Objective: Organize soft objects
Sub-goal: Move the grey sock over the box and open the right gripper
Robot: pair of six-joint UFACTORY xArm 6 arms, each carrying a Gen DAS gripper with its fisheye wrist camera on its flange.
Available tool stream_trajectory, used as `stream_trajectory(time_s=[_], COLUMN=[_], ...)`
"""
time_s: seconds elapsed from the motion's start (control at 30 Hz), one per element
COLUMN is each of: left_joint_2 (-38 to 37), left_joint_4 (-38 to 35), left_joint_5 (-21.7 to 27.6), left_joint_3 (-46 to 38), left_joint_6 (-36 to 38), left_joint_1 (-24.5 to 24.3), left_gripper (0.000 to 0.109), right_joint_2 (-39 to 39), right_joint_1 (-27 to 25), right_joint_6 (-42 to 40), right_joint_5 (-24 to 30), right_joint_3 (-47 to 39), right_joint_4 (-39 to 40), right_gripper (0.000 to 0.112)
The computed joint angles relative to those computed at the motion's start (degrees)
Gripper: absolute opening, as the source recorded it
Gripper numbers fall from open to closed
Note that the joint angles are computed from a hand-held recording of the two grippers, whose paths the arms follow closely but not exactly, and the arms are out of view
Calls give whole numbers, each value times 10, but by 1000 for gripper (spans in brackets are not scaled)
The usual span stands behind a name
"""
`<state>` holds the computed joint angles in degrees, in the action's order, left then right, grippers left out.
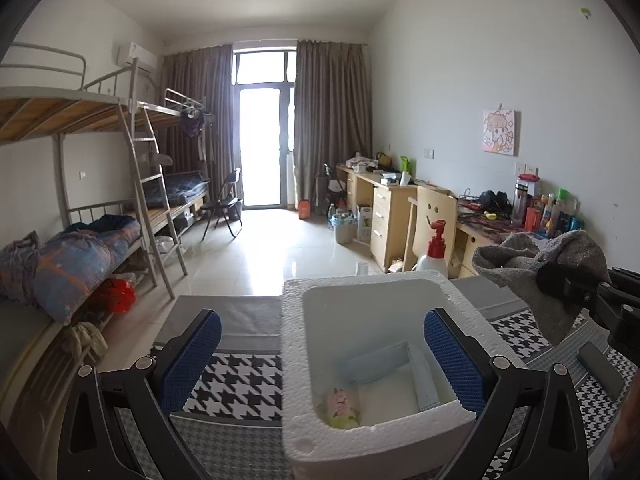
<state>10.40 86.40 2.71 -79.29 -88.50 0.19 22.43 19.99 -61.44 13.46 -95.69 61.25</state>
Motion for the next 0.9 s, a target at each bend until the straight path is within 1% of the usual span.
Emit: stream_trajectory(time_s=[0.27,0.63,0.73,0.9], left_joint_2=[-24,-39,-44,-48], left_joint_4=[58,112,134,134], left_joint_5=[8,7,8,3], left_joint_3=[16,30,35,39], left_joint_6=[-57,-120,-144,-146], left_joint_1=[9,28,31,37], left_gripper=[102,102,102,102], right_joint_2=[8,28,38,49], right_joint_1=[7,12,13,16], right_joint_6=[-3,27,49,76], right_joint_5=[12,31,36,49], right_joint_3=[-13,-38,-48,-59], right_joint_4=[-6,-40,-65,-89], right_gripper=[11,11,11,11])
